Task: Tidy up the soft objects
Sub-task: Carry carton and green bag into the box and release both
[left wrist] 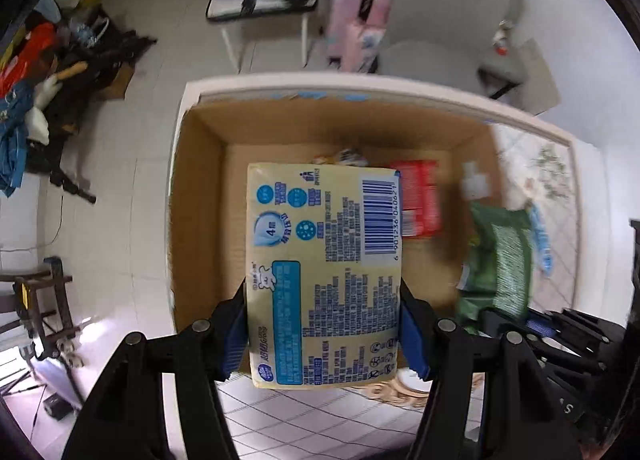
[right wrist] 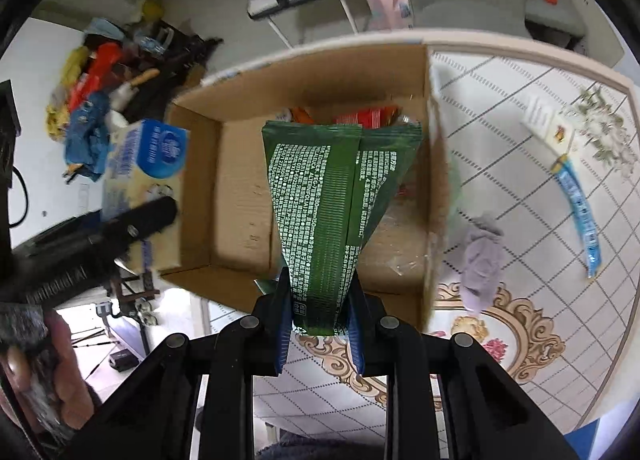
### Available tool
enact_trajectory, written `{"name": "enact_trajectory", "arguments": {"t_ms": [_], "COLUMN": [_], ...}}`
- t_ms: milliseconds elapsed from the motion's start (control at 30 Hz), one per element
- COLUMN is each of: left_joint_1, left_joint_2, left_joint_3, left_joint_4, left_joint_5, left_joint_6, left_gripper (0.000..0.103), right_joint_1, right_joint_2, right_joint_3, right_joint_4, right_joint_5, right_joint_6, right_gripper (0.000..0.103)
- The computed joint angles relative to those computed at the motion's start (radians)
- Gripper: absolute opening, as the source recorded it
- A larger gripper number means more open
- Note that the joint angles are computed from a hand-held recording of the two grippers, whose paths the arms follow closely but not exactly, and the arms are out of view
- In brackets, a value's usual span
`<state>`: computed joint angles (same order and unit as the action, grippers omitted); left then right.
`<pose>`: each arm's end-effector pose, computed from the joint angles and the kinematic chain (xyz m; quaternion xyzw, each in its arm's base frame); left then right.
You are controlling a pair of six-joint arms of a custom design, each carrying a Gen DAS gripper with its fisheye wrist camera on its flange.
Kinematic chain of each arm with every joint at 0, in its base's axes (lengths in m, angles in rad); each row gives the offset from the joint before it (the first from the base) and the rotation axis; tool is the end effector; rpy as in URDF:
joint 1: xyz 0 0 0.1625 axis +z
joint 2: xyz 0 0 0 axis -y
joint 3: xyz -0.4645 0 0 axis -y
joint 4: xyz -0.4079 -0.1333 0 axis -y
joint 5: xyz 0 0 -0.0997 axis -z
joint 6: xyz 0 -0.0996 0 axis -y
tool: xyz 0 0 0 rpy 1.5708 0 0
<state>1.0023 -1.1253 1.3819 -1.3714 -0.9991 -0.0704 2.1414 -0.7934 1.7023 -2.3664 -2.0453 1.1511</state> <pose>-0.1908 -0.6463 0.3590 0.2921 0.8901 0.1196 0.3289 0.4334 -0.5127 0.0725 -0.2650 -0.9336 0.1421 0.1947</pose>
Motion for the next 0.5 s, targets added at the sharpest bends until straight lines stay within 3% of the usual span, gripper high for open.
{"name": "enact_trajectory", "arguments": {"t_ms": [233,500], "left_joint_1": [0.084,0.115], "left_joint_2": [0.133,0.225], "left_joint_3": [-0.076,-0.126], "left_joint_4": [0.04,0.029], "left_joint_5": [0.055,0.08], "left_joint_6": [0.007,0.024], "left_gripper": [0.06,0.061], "right_joint_1": [-0.058,-0.096], "right_joint_2": [0.074,0.136], "right_joint_3": [-0.021,-0.056], "right_joint_4": [0.037,0.078], "right_joint_5": [0.036,0.04], "right_joint_6": [0.019,0.032], "right_gripper": [0.025,0.025]}}
